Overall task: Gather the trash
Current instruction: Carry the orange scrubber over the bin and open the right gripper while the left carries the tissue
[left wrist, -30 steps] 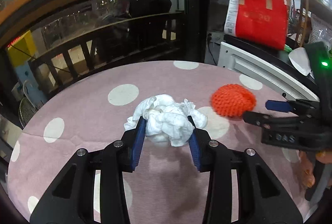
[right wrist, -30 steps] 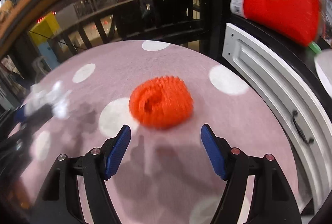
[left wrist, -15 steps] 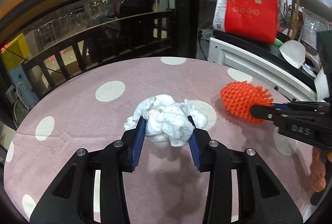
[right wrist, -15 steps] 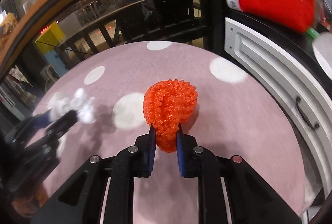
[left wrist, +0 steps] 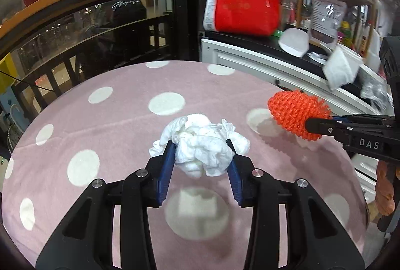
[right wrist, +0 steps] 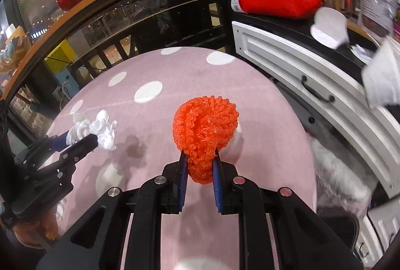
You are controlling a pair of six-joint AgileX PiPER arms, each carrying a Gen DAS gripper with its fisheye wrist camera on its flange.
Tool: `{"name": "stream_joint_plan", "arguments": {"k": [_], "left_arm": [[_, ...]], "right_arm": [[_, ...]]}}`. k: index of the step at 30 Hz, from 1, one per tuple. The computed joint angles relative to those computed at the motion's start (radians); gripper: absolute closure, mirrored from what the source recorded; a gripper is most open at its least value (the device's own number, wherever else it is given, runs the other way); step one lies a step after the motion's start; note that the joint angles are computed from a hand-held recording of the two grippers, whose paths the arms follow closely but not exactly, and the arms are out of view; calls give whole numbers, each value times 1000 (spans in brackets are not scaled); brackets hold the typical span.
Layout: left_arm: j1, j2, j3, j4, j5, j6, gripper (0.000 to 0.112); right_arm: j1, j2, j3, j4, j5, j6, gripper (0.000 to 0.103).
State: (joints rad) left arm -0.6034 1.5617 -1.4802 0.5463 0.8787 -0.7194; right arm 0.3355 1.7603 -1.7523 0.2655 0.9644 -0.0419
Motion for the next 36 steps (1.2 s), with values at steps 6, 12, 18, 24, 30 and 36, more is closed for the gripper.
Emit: {"name": "stream_joint_plan", "arguments": {"k": [6, 12, 18, 24, 30, 36], "left_arm": [[-158, -71, 72, 45, 50, -102, 72], [-310, -99, 89, 75, 104, -179, 72], [-446, -86, 81, 113, 136, -258, 72], [-547, -48, 43, 107, 142, -294, 72], [-624, 8, -31, 106, 143, -308, 72], [-678, 91, -118, 81, 144, -280, 72]], "right_arm": [[-8, -214, 263, -13, -87, -25, 86], [-61, -420, 476, 10, -114, -52, 86], [-162, -564, 624, 38, -111, -77, 85], [-326, -699, 751, 124, -63, -158, 85], [-521, -793, 848, 207, 9, -281, 85], [-725, -837, 924, 267, 77, -416, 85]]}}
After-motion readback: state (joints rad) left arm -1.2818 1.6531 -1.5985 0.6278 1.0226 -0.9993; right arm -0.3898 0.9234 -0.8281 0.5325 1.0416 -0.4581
